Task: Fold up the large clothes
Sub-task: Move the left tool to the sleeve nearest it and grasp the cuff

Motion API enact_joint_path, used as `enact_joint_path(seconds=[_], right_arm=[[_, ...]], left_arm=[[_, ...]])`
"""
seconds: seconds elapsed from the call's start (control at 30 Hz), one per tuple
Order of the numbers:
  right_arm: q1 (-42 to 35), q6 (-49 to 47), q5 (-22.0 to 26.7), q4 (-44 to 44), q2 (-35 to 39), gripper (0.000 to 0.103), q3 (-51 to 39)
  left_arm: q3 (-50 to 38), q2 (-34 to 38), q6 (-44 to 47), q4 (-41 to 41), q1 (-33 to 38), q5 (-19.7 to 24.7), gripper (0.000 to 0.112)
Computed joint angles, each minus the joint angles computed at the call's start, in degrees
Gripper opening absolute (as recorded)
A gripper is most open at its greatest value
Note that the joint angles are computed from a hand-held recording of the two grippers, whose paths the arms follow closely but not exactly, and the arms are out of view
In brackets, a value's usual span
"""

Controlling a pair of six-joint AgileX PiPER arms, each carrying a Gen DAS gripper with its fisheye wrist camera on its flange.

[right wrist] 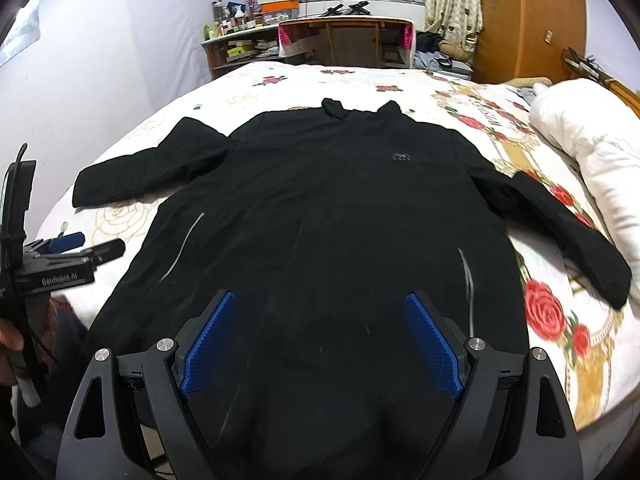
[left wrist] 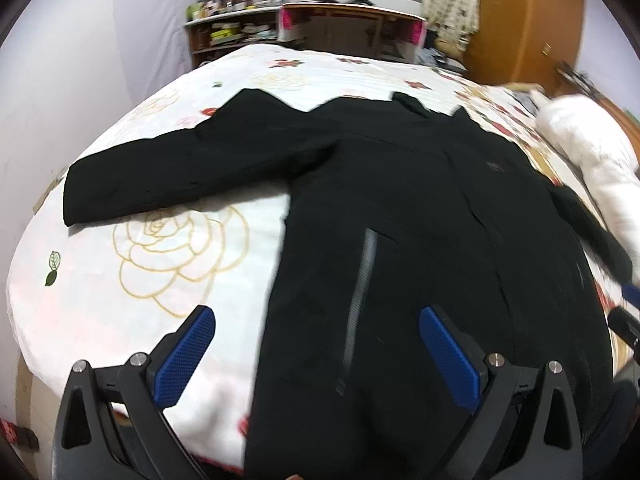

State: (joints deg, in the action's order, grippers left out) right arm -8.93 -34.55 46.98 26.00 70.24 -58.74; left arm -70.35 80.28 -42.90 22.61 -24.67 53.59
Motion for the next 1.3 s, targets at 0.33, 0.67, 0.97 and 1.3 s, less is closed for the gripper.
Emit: enact_joint_path(seconds=[0.33,0.67,0.97,1.3], right_arm=[[7.45,4.98,-5.15,-3.45,11.45,0.086,-8.60],[10.85,8.75,-6.43,-6.91,18.69,0.086,-14.18],[12.57,11.03,-6.05,-9.56,25.62,0.086,-20.27],[13.03,13.70,-6.39,-11.48,32.71,0.086,-25.99]], left_arm=[[-0.90,5.82,5.69,-3.50,17.61,-7.21,0.103],[-2.85,12.07,8.43,-5.64,29.21,-12.57,0.103],[-4.03,17.82,10.56,-13.86,38.70,-17.75,0.098],[-4.68,21.31,0.05,-3.39,38.72,-21.80,0.072]])
